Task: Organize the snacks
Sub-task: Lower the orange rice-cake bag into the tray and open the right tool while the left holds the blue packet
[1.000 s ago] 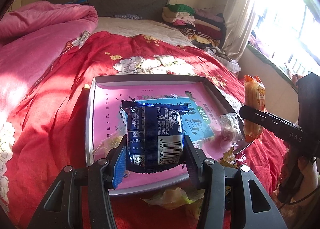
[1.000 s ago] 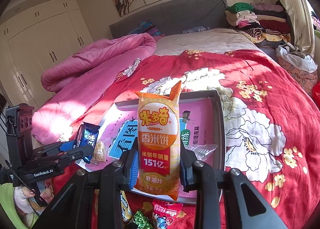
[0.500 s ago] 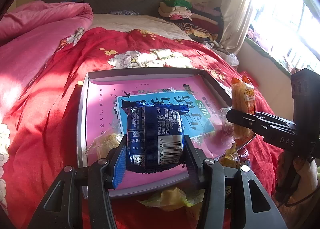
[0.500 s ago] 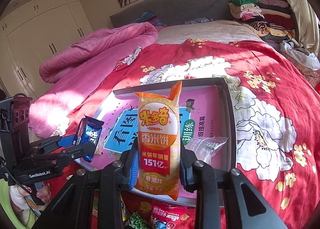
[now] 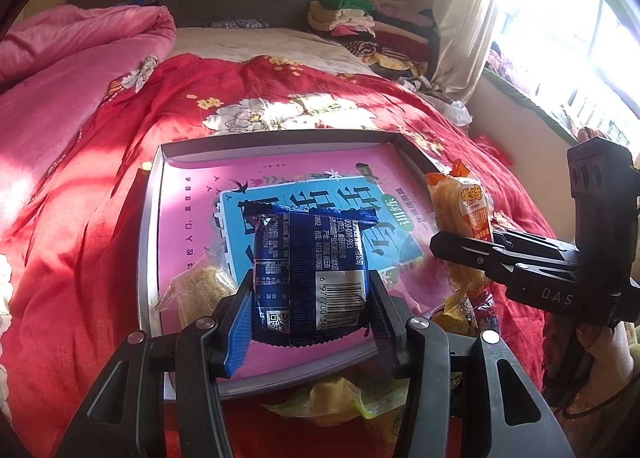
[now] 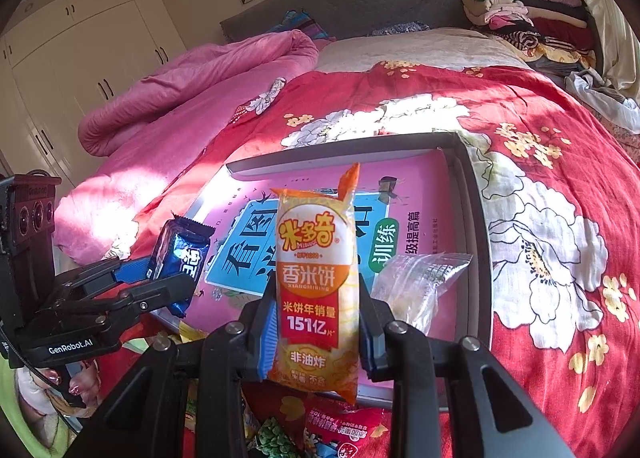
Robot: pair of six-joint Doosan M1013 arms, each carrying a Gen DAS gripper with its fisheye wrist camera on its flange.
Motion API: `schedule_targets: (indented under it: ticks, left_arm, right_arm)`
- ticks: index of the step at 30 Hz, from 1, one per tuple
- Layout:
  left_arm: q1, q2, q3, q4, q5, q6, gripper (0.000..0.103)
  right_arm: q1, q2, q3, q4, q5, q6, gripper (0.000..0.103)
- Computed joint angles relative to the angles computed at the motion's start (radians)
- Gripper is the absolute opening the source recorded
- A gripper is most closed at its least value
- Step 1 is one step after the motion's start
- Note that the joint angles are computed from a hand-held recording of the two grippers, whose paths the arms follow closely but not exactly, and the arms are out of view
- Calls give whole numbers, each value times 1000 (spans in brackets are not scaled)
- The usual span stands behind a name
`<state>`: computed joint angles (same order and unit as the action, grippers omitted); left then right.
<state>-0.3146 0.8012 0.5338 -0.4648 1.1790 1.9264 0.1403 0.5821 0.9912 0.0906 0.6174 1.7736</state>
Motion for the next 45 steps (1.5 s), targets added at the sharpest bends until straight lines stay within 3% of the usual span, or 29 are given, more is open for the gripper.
schedule_targets:
  ticks: [18, 39, 45]
  left_arm:
    - [-7, 15, -20, 20, 25, -8, 53]
    - [-9, 29, -38, 33, 48, -14, 53]
    - [-8, 32, -41, 36, 56, -19, 53]
  right_arm:
    - [1, 23, -29, -6, 70, 3, 33]
    - [4, 5, -13, -14, 75, -11, 38]
    - [20, -21, 12, -111, 105, -27, 38]
